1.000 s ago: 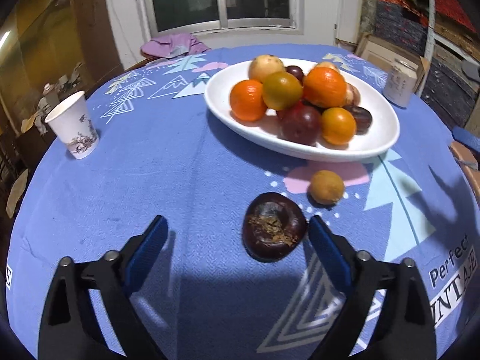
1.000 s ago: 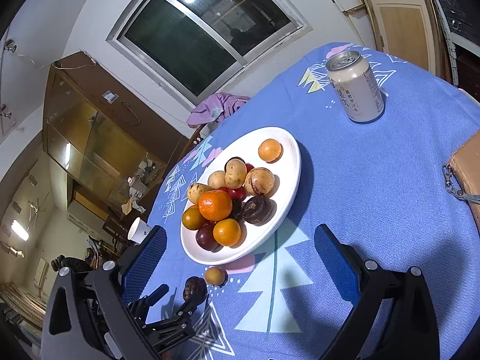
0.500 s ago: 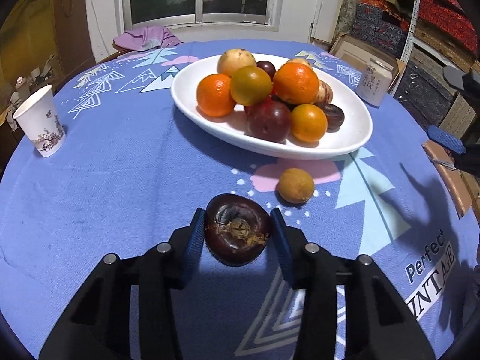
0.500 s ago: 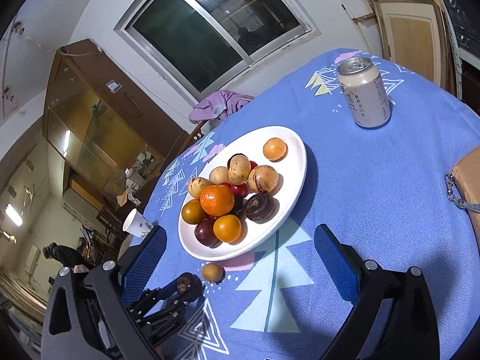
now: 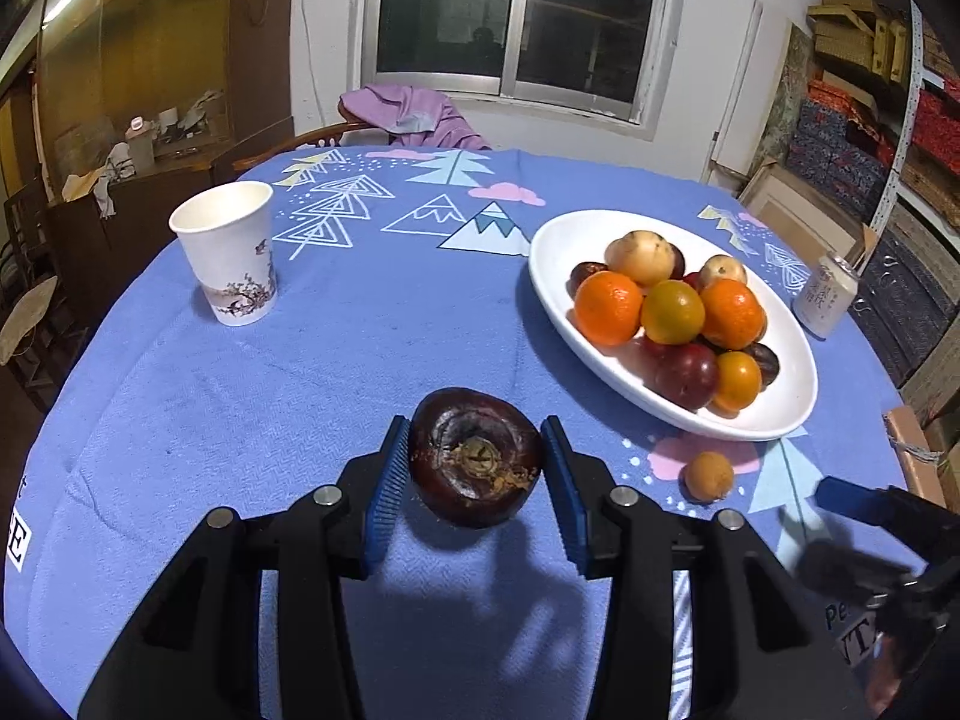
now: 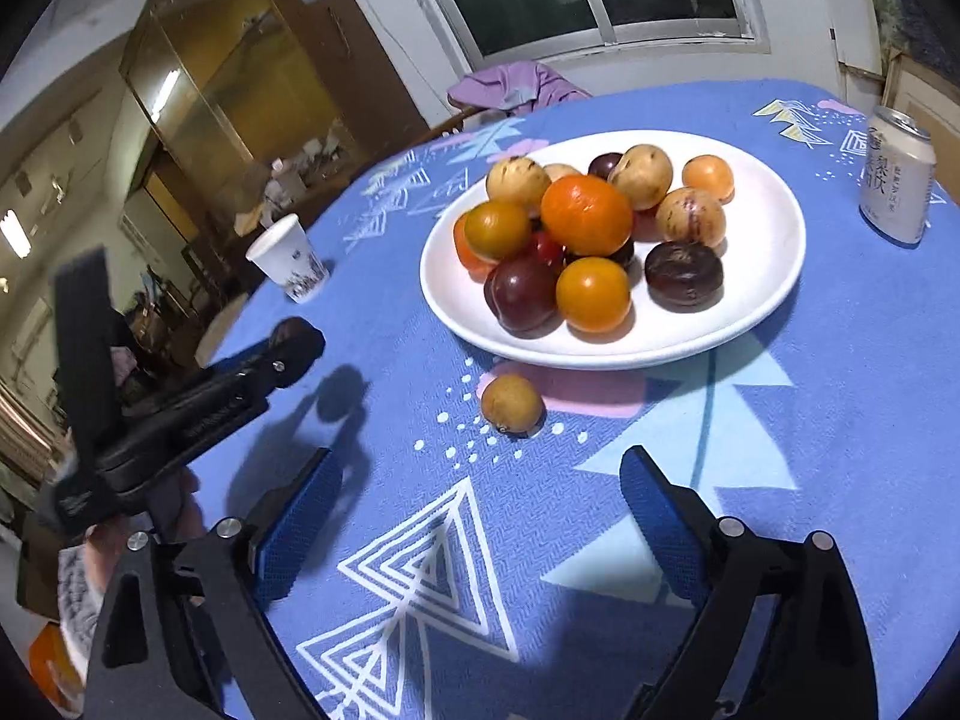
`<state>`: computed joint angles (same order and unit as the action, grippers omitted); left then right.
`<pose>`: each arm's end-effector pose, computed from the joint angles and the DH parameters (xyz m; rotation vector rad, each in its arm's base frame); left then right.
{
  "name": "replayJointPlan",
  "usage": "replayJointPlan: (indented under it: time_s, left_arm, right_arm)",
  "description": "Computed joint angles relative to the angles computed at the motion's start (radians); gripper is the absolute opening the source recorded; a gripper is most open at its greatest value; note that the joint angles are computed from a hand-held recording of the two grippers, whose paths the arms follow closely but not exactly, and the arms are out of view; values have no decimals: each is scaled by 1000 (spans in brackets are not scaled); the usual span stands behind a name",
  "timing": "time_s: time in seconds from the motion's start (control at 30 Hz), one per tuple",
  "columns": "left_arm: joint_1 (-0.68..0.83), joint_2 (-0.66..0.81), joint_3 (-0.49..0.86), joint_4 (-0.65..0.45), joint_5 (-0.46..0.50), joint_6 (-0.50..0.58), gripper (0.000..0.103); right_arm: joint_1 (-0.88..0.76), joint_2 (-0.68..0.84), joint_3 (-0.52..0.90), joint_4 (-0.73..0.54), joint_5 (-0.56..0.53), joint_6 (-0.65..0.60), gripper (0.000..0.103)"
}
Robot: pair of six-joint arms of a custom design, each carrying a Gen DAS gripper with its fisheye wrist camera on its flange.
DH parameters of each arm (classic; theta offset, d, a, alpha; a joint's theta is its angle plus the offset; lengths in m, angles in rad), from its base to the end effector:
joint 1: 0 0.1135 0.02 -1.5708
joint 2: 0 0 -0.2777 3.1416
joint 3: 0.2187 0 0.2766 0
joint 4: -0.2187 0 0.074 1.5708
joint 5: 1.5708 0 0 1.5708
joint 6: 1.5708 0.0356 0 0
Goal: Organize fruits
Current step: 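Carry the mangosteen to the plate with the left tool while the right tool carries a tan fruit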
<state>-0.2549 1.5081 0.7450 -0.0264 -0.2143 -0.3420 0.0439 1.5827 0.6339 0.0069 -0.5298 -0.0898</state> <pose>0.3075 -0.0723 0.1702 -0.2050 2.3289 -0.0427 0.2899 0.0307 0.1220 -0.3764 2.4115 0.6412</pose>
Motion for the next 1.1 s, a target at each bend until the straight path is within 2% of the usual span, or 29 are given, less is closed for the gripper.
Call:
replayJointPlan:
  time_s: [0.17,0.23,0.33,0.43,0.47,0.57,0.67,0.8,1.0,1.1]
  left_arm:
    - [2,-34,-25,9,20,2,44]
    - [10,-38,-25,8,30,0,44]
    - [15,-29,-19,2,28,-3,44]
    - [13,-9,-7,-2,23,-1,44]
    - [12,-2,-5,-3,22,1,44]
    - [2,33,11,-7,15,3,44]
    - [-11,75,25,-11,21,5,44]
    - [-54,111,27,-9,46,9,44]
    - [-196,188,64,-24,-74,87,44]
    - [-200,191,69,-30,-66,73,44]
  right_arm:
    - [116,70,36,33,157,80,78]
    - [156,93,50,47,235,90,68]
    - [193,118,64,70,317,91,60]
    - [201,149,78,90,347,83,46]
    - [199,158,84,91,348,81,39]
    - [189,162,77,117,343,62,29]
    - [175,144,57,129,326,46,29]
    - [134,41,-45,147,293,-20,29]
    - [72,-23,-142,141,257,-95,29]
    - [61,-43,-152,135,248,-106,29]
